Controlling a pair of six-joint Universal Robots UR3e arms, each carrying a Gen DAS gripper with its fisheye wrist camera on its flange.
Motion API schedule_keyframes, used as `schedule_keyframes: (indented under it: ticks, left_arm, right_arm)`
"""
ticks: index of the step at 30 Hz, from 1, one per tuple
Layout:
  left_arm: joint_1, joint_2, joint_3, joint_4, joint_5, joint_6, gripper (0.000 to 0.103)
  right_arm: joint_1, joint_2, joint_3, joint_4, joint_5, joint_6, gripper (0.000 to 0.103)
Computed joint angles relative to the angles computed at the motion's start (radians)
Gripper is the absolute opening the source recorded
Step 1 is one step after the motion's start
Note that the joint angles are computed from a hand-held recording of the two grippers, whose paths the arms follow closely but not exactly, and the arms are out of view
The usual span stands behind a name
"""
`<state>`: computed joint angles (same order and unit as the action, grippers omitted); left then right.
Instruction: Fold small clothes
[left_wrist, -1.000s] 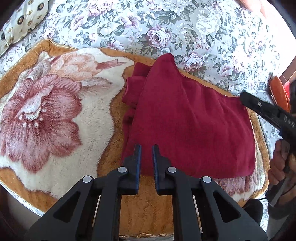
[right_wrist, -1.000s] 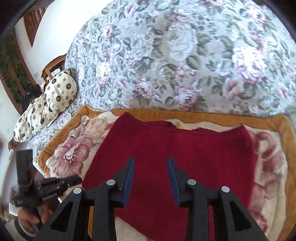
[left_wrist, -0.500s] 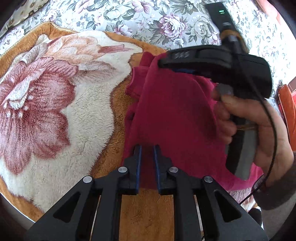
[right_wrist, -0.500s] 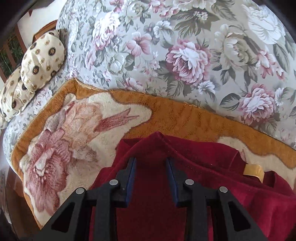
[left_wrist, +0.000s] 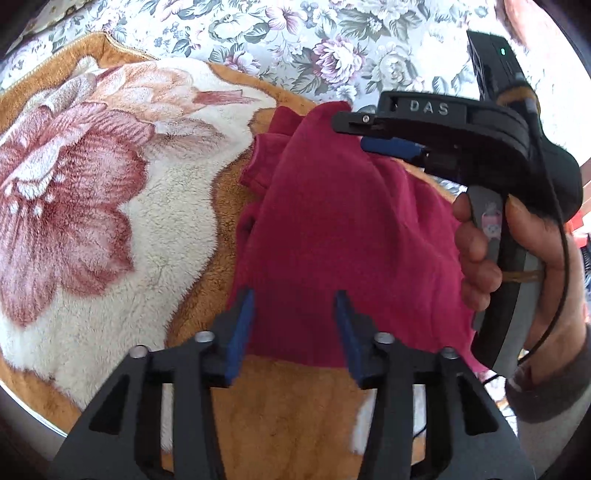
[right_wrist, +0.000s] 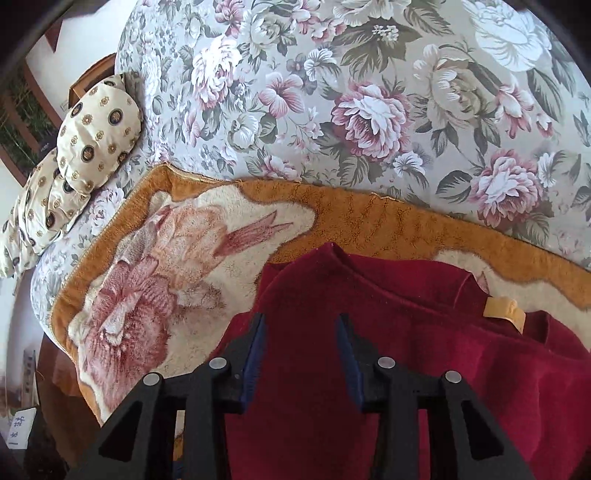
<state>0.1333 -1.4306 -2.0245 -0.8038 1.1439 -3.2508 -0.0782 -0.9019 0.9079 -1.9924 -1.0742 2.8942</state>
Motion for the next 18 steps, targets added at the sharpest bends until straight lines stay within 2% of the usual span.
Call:
schedule_keyframes:
  ticks: [2,7,8,10,13,18]
  left_arm:
    - [0.005,0.029,-0.01,-0.015,-0.007,-0.009,0.053]
    - [-0.004,0.09,-0.04,-0.034,0.042,-0.034,0.054]
    - [0.003,0.107,-0.054,-0.039,0.044,-0.041,0.062]
    - [0.048,0.151,-0.11,-0.033,0.012,-0.07,0.07]
    - [0.091,0.157,-0.146,-0.028,-0.018,-0.099,0.07]
    - [0.085,0.114,-0.151,0.031,-0.036,-0.115,0.071]
  right_arm:
    - [-0.01,-0.033,0.034,0.008,0.012,-0.01,0.041]
    - [-0.012,-0.077,0.074,0.016,0.01,-0.006,0.042]
    - [-0.007,-0.074,0.064,0.025,0.005,-0.004,0.043]
    - [0.009,-0.052,0.026,0.041,-0.009,0.013,0.044]
    - [0.035,0.015,-0.077,0.09,-0.02,0.067,0.045]
    - [0.096,0.209,-0.397,0.236,-0.093,0.141,0.046]
